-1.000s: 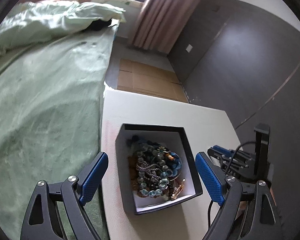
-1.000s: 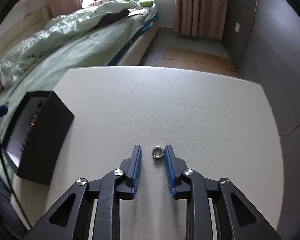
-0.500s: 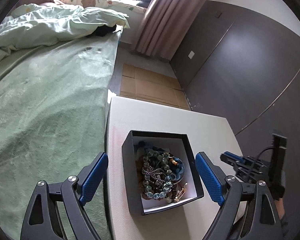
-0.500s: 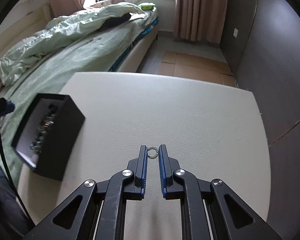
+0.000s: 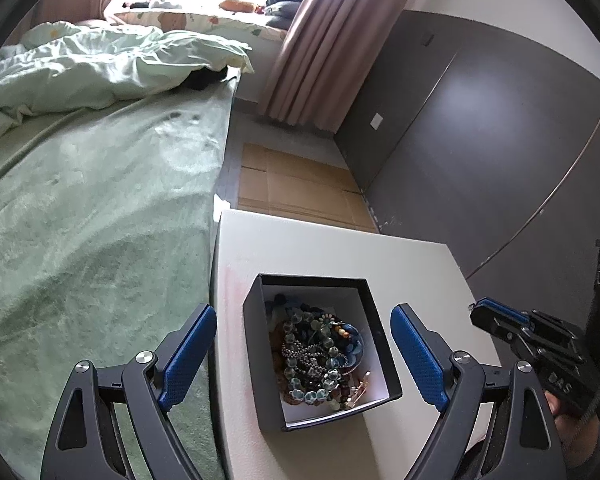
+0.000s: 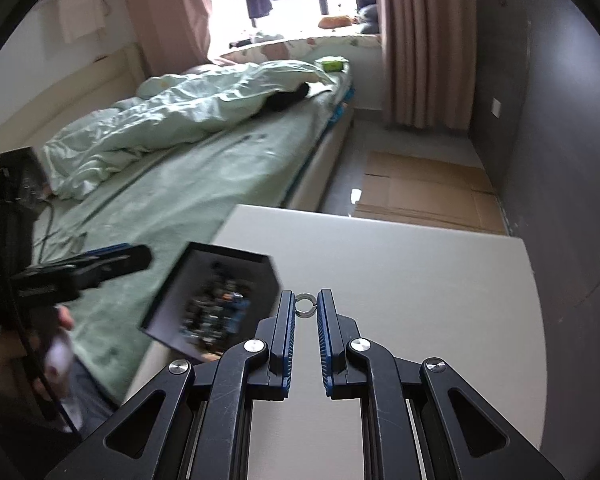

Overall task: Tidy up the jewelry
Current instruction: 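Carry the silver ring with the right gripper into the black box and release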

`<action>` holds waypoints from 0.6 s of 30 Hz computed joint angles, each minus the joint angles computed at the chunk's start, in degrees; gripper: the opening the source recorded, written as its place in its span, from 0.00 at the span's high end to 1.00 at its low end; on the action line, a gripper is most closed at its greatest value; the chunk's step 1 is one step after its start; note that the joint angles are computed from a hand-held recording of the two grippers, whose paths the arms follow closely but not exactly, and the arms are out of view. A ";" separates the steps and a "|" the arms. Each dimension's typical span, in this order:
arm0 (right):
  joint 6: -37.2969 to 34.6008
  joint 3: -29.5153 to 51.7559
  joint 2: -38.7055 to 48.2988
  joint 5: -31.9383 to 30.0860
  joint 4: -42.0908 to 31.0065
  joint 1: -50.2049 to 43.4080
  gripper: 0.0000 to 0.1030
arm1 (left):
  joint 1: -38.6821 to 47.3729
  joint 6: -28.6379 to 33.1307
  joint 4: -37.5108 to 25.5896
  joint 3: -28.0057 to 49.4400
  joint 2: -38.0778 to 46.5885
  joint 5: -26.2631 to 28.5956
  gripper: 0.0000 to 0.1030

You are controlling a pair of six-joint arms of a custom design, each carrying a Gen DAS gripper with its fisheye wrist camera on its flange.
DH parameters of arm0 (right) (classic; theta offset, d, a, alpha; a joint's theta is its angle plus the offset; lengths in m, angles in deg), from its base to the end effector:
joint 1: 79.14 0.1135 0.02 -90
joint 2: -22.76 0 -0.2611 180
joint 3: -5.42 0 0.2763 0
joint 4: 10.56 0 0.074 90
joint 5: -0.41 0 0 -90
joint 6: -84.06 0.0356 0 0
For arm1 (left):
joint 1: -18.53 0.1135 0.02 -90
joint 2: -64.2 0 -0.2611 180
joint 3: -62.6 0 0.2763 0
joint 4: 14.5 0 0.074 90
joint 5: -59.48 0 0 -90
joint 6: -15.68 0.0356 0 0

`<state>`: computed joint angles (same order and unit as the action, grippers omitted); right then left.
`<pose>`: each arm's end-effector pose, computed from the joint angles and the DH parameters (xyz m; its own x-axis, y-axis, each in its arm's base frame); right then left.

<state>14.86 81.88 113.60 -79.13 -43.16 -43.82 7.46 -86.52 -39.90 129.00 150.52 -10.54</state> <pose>0.3022 0.2062 0.2263 -0.7237 -0.0848 -0.6849 -0.2252 0.9671 0.1182 0.3299 -0.0769 0.2035 -0.7700 -0.0517 -0.6359 0.2594 0.8853 -0.3861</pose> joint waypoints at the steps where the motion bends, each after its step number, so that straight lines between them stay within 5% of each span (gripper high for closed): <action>1: 0.16 0.60 0.30 0.22 -0.26 0.71 0.88 | 0.03 0.08 0.17 -0.02 0.03 -0.08 0.13; 16: 4.36 10.29 9.14 -1.83 -3.86 5.91 0.87 | 2.19 -0.65 -0.84 1.06 1.43 1.08 0.13; 18: 5.05 10.40 9.25 -3.17 -3.74 5.56 0.72 | 2.23 -0.83 -1.23 1.18 0.78 1.19 0.13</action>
